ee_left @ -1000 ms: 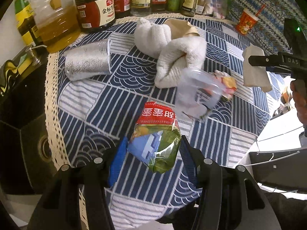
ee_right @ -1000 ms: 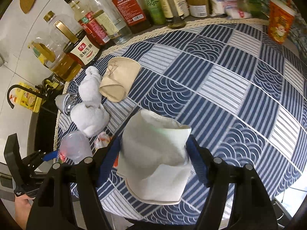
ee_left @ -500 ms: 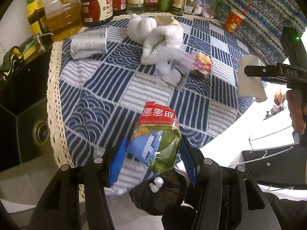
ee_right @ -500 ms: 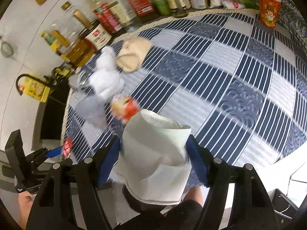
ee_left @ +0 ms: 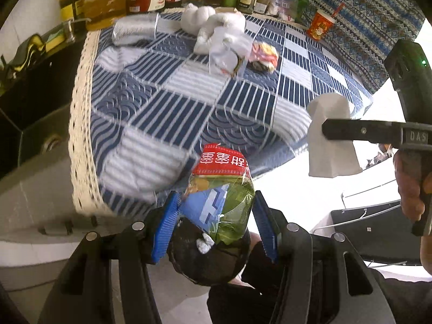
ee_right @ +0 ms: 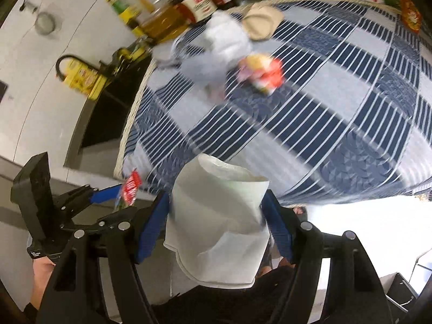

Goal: Collect trash
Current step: 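Lower the wrapper with the left tool and the tissue with the right tool into the bin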

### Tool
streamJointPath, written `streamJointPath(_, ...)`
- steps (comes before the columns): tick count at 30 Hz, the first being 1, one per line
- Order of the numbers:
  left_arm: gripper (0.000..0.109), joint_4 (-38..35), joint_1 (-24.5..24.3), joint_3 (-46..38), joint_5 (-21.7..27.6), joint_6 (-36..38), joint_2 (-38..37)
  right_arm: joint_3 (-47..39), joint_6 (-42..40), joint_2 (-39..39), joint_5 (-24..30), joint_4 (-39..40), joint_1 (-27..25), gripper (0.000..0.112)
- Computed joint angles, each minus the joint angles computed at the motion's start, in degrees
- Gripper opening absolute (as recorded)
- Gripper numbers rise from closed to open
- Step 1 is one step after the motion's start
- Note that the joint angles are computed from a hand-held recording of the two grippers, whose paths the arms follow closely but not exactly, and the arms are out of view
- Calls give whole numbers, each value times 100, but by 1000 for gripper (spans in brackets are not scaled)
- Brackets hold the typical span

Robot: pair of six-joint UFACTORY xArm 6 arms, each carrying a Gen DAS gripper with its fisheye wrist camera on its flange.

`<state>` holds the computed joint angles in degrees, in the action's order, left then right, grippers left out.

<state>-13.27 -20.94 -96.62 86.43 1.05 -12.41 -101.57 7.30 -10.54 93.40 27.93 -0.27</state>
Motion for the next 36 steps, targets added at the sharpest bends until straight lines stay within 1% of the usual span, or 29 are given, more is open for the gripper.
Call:
streamJointPath(6, 53, -130, 45, 860, -119, -136, -589, 771, 124, -421, -136, -39, 485, 71)
streamJointPath(9, 53, -229, 78, 1377, -226, -203, -882, 1224, 198, -618, -292, -167, 755, 71)
streamJointPath(11, 53, -293, 75, 1749, -308, -273, -1065, 1483, 227, -718, -363, -257, 849, 71)
streamJointPath(15, 53, -400, 69, 2447, -408, -439, -1357, 2292, 317, -1016, -627, -276, 1046, 71)
streamJointPath(22, 53, -478, -72, 3332, -617, -594, -1645, 3377, 314, -1318, -1094, -80, 1216, 71)
streamJointPath(28, 53, -570, -20, 4025, -716, -771, -1873, 3861, 523, -1379, -1258, -116, 1275, 71)
streamJointPath(36, 53, -634, 71, 4673, -905, -878, -1987, 4479, 693, -1392, -1613, -73, 1248, 71)
